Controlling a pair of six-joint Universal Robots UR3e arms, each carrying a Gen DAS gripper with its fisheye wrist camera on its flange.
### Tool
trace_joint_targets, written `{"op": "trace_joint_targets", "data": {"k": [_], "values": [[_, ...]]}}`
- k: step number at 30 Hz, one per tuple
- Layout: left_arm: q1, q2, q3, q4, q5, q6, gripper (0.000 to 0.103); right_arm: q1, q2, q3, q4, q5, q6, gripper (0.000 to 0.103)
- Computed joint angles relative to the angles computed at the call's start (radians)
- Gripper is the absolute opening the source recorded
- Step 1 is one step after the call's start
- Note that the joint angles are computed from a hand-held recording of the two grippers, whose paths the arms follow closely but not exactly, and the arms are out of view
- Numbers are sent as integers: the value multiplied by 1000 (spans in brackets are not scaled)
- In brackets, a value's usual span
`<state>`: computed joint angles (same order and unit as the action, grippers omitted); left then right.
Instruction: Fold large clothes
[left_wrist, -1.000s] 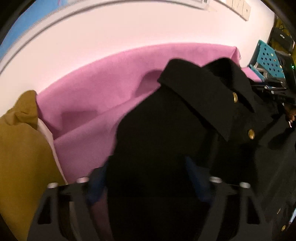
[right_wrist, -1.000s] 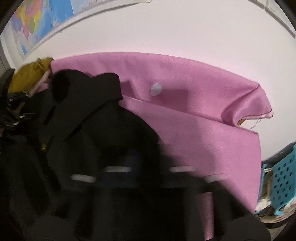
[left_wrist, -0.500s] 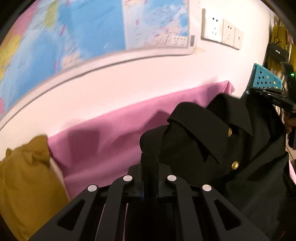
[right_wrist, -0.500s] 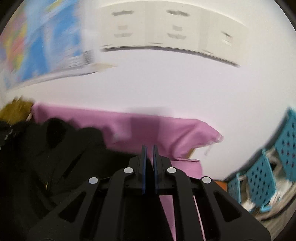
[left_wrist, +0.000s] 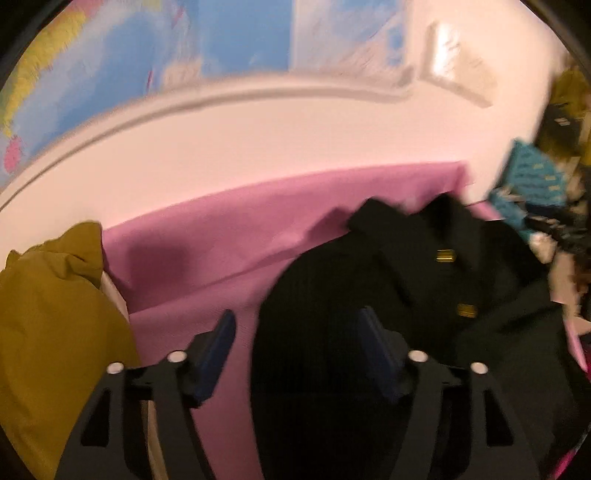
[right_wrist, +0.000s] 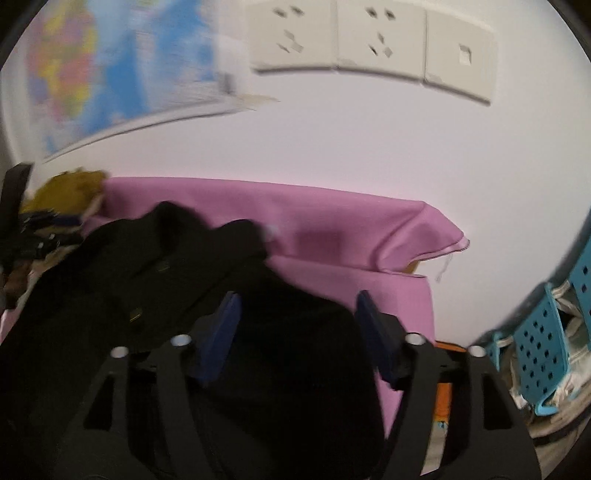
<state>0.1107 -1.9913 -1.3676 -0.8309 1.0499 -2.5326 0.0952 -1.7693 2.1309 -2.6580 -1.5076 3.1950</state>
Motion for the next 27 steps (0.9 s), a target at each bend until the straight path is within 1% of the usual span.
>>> {"op": "trace_joint_targets", "data": {"k": [1,2,3,4,5,7,8,9,10,11,12,14,15,16,17,18,19,20,22,23,24,25,26,27], "values": [[31,56,-48,-47,-70,62,76,-6,-51,26,35,20,-3,71],[50,97,-84,-92,-113,118,82,1,-76,40,54,26,6,71],[58,122,-107,-129,-132,166,86,1,-121,68,85,38,10,71],[59,150,-137,-161,-130,227,87,-4,-149,94,95,37,11,71],[50,172,-173,-149,-112,249,87,-12,-195,133,114,39,23,71],[12,183,-231,-111,-23,292,87,-57,-267,221,119,87,21,71],[-16,169,-239,-86,14,275,80,-63,-278,243,112,92,28,71],[-42,148,-248,-52,68,252,66,-67,-309,267,126,103,45,71],[-71,141,-273,12,105,211,61,-64,-326,276,133,109,58,71],[-78,141,-301,85,114,179,51,-44,-334,273,132,99,81,69],[-78,151,-310,109,106,157,36,-35,-331,262,126,104,87,69],[-77,153,-277,122,93,77,32,38,-294,229,76,75,122,69],[-75,151,-266,135,84,52,31,90,-255,195,44,61,140,69],[-81,149,-265,170,94,26,31,134,-216,166,16,57,148,69],[-101,141,-266,231,141,-11,33,206,-136,111,-31,33,165,69],[-112,136,-262,248,173,-29,45,247,-76,70,-57,30,165,69],[-117,135,-250,227,186,-36,51,273,-22,34,-74,49,157,69],[-103,147,-246,180,155,-17,56,319,66,-26,-98,60,155,67],[-54,204,-302,175,117,15,62,385,192,-130,-86,37,149,68],[-33,231,-328,168,97,21,70,408,246,-174,-76,34,145,68],[2,277,-362,136,64,40,70,432,310,-223,-67,31,145,68],[18,307,-391,130,49,49,70,447,353,-257,-52,35,142,68],[58,368,-444,111,26,84,74,465,392,-294,-35,24,142,68],[86,420,-506,107,16,110,82,487,430,-328,-26,5,143,68]]}}
